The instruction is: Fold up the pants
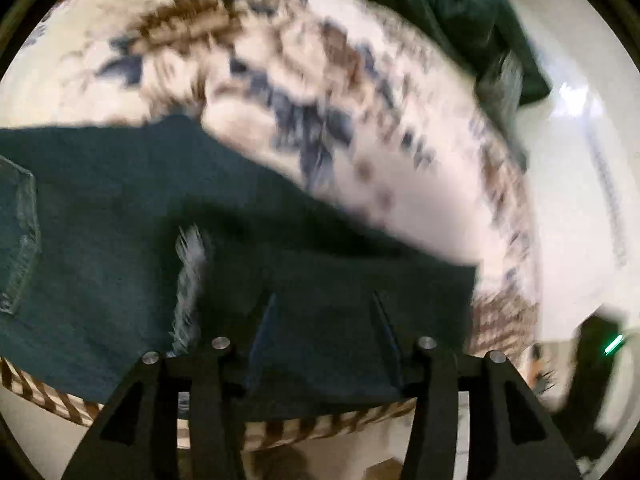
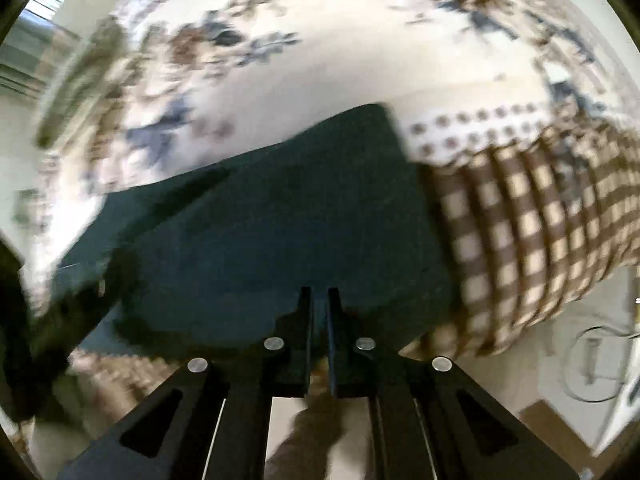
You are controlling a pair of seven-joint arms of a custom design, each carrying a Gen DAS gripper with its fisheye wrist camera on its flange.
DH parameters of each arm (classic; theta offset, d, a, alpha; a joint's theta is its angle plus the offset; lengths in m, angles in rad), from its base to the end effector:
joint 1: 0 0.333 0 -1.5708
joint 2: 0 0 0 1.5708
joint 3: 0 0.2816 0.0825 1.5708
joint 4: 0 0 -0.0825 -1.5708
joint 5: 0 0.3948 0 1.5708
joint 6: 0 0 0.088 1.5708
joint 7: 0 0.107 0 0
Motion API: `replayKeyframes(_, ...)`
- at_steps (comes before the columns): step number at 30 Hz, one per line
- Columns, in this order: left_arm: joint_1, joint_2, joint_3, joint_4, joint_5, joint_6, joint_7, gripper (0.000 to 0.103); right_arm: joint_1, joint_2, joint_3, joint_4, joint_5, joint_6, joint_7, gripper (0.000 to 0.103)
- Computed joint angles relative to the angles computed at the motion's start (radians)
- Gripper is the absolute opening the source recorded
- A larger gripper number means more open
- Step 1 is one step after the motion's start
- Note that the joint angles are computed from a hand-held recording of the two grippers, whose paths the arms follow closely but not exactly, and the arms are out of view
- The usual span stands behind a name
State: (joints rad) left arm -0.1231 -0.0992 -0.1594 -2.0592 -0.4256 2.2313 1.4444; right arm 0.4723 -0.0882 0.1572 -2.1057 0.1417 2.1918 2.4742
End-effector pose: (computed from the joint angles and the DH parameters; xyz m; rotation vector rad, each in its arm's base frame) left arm 0.5391 -0.1714 0.4700 2.1326 -2.0080 0.6209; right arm 0.4447 0.3314 0.4342 -1.7030 2.4237 0.1560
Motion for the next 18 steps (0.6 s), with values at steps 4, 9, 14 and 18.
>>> replayKeyframes(4, 0.003, -0.018, 0.005, -0.081, 0.018, 0.013, 0.029, 0.039, -0.011, -0.003, -0.014, -0.059, 0.069, -0.004, -0.019, 0.000)
replayKeyframes(9, 0.013, -0.039, 0.016, -0.098, -0.011, 0.005, 0.051, 0.034, -0.006, -0.020, -0.008, -0.057, 0.052, -0.056, -0.047, 0.000)
replayKeyframes(14, 0.015, -0.031, 0.009, -0.084, 0.005, -0.008, 0.015, 0.034, -0.010, -0.042, -0.012, -0.052, 0.088, -0.041, -0.014, 0.010)
replayKeyframes(18, 0.021, -0.035, 0.011, -0.059, 0.016, -0.041, -0.041, 0.038, -0.033, -0.148, -0.022, -0.130, 0.056, -0.006, 0.104, 0.047)
